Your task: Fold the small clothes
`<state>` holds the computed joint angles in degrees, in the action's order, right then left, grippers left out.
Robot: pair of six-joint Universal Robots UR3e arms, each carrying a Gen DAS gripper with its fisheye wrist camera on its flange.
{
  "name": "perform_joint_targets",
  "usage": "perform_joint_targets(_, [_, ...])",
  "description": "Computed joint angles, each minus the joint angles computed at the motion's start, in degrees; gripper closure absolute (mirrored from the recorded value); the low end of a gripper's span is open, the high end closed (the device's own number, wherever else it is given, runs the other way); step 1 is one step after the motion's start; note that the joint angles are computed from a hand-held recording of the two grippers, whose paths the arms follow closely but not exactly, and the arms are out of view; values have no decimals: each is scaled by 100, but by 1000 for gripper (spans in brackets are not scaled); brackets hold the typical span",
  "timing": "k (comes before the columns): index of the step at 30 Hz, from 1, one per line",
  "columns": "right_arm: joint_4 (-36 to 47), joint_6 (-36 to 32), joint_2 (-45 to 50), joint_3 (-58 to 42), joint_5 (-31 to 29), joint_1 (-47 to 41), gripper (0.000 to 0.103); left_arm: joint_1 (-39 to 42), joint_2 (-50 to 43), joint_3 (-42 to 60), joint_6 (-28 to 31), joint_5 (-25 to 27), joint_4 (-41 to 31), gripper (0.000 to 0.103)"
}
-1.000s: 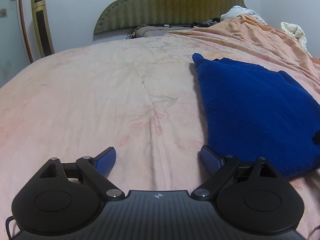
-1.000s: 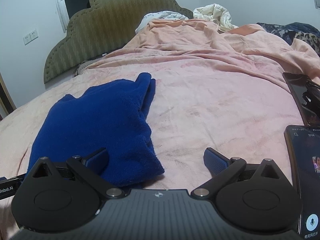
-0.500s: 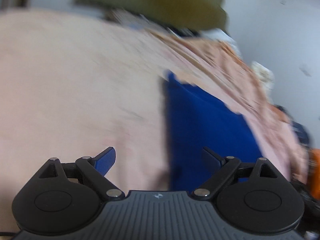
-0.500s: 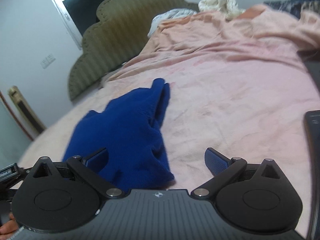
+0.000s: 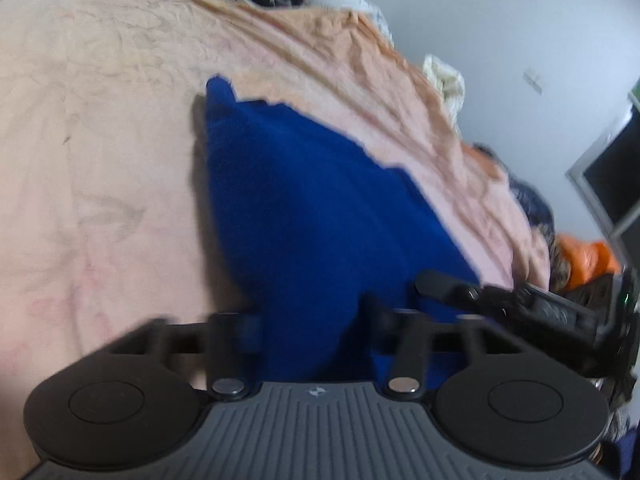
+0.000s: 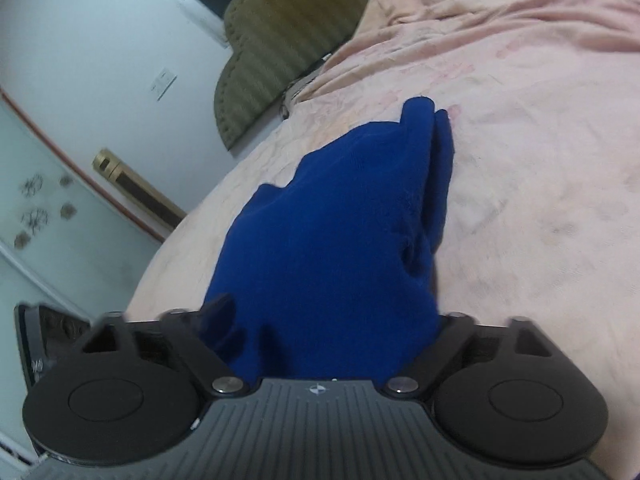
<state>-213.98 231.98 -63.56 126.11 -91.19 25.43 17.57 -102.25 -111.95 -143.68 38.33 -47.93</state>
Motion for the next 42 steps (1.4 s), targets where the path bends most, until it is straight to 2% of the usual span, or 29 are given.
perform_joint_targets(1, [210,52,-57,-51,-115,51,44,117,29,-35,181,-67,-223,78])
perform_joint_targets(2, [364,97,-95,-73,-244,136,59,214,38,-50,309,-123,-401,86])
perform_joint_targets(3, [361,197,-80,-41,-290,173,74,264,52,-82,298,-144,-401,89])
perform_joint_targets(6, [-481,839,257,226,43,53,82,332,394,-365,137,-111,29,91])
perform_joint_targets(8, [-475,1058,306,108,-6,121,84,443,785,-541,136,-80,143,91])
perform_joint_targets(10, [-574,1177,313,-6,20,226,85,658,1124,-473,550,-83,-516,91])
perform_joint_targets(12, [-694,1230,248,-22,10,425,85,929,1446,-439,1210,33,-1457,91])
perform_joint_targets(14, [-353,1106,57,-15,-163,724,82,1059,1661,-545,1777,297,-1800,87])
perform_joint_targets(16, [490,904,-247,-6,-361,991,69,1234,1845,-784,2053,305,-1584,81])
perform_joint_targets(17, [796,803,-367,-1,-594,1118,67,1231,1788,-802,1904,225,-1300,72])
perform_joint_targets(19, [500,876,-463,240,-664,1040,59,1160,1415,-504,1374,-14,-923,43])
perform_joint_targets(20, [396,1030,-525,335,-787,957,47,1067,1100,-237,1115,-189,-732,25])
perform_joint_targets(21, [305,1095,-563,382,-874,839,40,934,815,-109,627,-290,-189,24])
perform_joint_targets(22, [153,1018,-526,390,-781,658,37,727,430,200,165,-281,222,24])
perform_joint_targets(23, [-16,897,-432,370,-529,380,34,475,-46,749,-84,-245,198,24])
perform_joint_targets(25, [192,877,-250,102,-96,-86,35,102,-941,1930,-391,-163,-390,24])
perform_joint_targets(27, [220,623,119,-285,216,-414,36,-202,-1683,2828,-855,72,-560,24])
perform_joint_targets(29, [196,378,377,-594,619,-719,33,-385,-2291,3537,-1217,208,-718,25])
perform_joint_targets(30, [211,275,498,-748,872,-854,34,-376,-2497,3717,-1230,23,-878,29])
perform_joint_targets(31, [145,155,597,-805,1126,-1010,36,-330,-2602,3755,-1217,-221,-922,41])
perform_joint_targets(32, [129,22,701,-918,1439,-1181,43,-363,-2685,3898,-1241,-197,-1012,74])
perform_joint_targets(33, [233,-104,771,-1058,1666,-1305,55,-405,-2686,3924,-1195,-91,-948,79])
perform_joint_targets(35, [689,-284,772,-1261,1779,-1378,79,-448,-2400,3395,-1012,16,-91,80])
perform_joint_targets(37, [808,-522,740,-1374,1688,-1322,80,-480,-2116,2844,-836,56,808,81])
perform_joint_targets(38, [730,-718,699,-1393,1582,-1253,80,-521,-2098,2673,-942,104,1379,81])
perform_joint_targets(40, [410,-888,726,-1442,1379,-1177,80,-777,-2301,2749,-1309,586,2304,80])
perform_joint_targets(42, [766,-870,842,-1852,828,-1038,79,-1127,-2440,3163,-1338,1442,2127,75])
